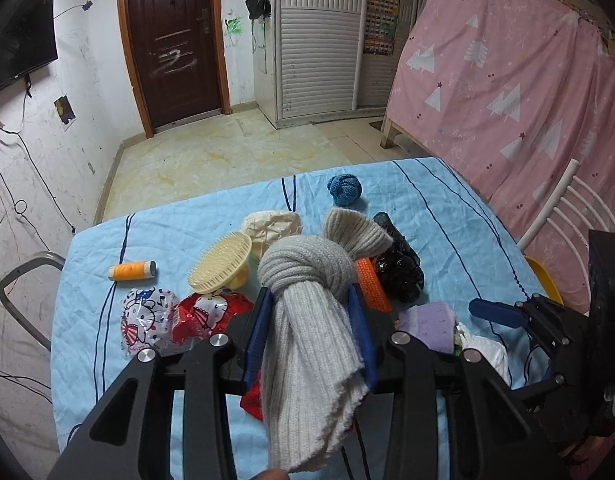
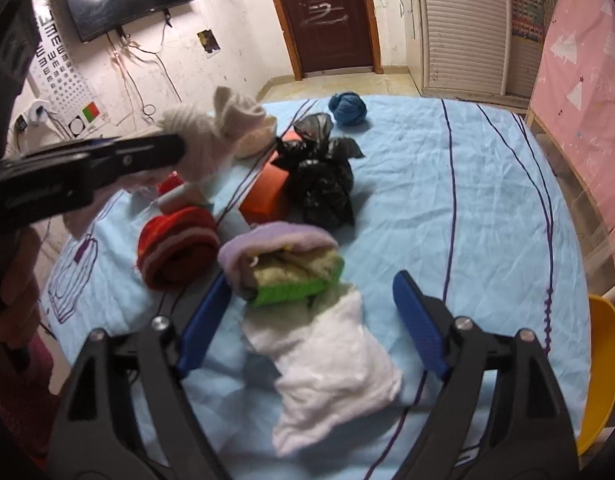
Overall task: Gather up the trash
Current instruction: 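Grasp the white knit scarf with the left tool while the right tool grasps the lavender sponge bundle, then carry the sponge bundle to the yellow bin and open the right tool while the left tool holds the scarf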
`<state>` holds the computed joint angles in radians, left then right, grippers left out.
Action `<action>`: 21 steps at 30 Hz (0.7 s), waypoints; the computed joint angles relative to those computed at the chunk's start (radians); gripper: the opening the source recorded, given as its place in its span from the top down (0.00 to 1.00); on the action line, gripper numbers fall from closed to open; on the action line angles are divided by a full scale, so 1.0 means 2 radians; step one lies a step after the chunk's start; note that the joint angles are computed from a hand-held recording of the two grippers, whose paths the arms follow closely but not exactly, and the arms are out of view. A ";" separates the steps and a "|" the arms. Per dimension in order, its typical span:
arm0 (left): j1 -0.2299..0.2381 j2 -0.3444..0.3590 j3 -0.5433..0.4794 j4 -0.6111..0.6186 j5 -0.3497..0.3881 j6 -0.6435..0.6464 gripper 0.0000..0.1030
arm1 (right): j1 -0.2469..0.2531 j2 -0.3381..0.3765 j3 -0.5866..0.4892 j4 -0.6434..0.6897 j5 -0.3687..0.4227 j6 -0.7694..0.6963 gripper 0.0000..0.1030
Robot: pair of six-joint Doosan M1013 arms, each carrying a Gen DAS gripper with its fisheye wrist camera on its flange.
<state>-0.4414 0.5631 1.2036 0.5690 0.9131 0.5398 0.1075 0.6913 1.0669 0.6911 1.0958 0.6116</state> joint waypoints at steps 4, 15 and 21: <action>0.000 -0.004 0.005 0.005 -0.004 -0.007 0.71 | 0.005 0.006 -0.011 0.001 0.007 -0.002 0.22; -0.004 -0.006 0.005 0.020 0.003 -0.009 0.71 | 0.003 0.000 -0.005 0.031 0.006 -0.019 0.69; -0.015 -0.003 -0.007 0.043 0.013 -0.011 0.71 | -0.016 -0.015 0.008 0.090 -0.003 -0.043 0.69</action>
